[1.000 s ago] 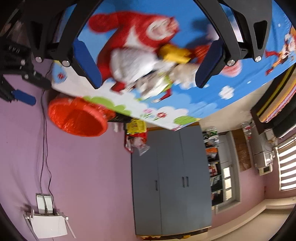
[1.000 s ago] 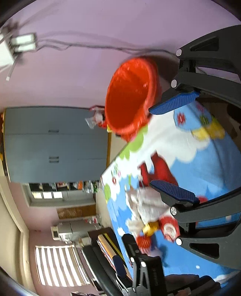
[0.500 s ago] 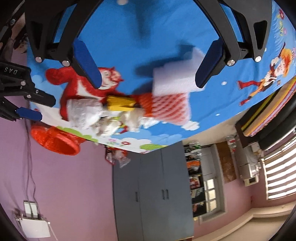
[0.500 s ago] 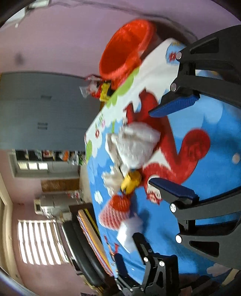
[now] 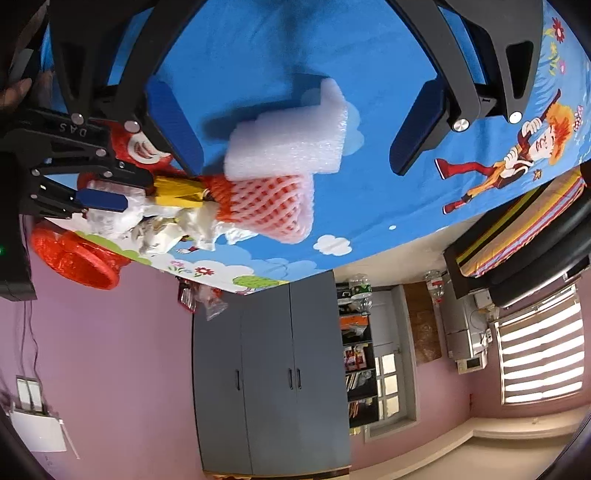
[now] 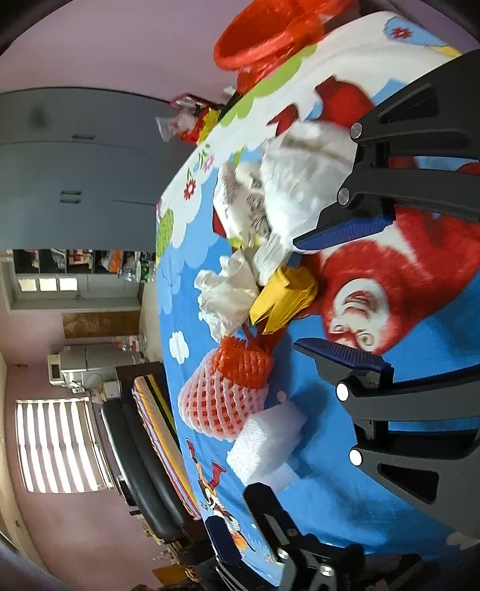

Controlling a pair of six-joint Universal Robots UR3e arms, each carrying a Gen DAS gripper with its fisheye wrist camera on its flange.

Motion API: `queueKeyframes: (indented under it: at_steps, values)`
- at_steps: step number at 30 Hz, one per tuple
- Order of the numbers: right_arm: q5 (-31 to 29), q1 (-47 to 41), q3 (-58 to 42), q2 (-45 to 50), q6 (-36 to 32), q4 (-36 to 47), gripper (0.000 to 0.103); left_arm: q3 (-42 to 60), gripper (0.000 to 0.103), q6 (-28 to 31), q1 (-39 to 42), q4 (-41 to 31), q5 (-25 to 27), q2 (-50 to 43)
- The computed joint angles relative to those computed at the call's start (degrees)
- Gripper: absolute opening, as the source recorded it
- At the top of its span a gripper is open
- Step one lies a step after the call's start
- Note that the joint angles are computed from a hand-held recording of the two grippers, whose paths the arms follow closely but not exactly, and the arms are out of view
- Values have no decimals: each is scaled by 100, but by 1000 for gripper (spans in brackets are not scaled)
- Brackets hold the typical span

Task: Collect trash
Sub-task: 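Bring both tools back over the bedspread trash, then grasp the yellow wrapper with the right tool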

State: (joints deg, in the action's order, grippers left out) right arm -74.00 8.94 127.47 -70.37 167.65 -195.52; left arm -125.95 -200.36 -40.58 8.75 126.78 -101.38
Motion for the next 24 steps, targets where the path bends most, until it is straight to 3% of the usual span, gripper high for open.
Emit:
queueKeyframes:
  at_steps: [2, 12, 20, 24]
  values:
    - [72, 20, -365, 63, -56, 590, 43, -16, 98, 35, 95, 52, -44, -38]
    - [7, 267, -1220, -17, -437, 1649, 42, -139, 98, -38, 420, 69, -279, 46]
    - [-102, 344, -1964, 549, -562, 2197, 43, -160, 98, -86, 419, -13, -253, 102]
    - [-269, 434, -1945, 700, -635, 1983, 42, -150, 98, -166, 402, -160, -214, 172]
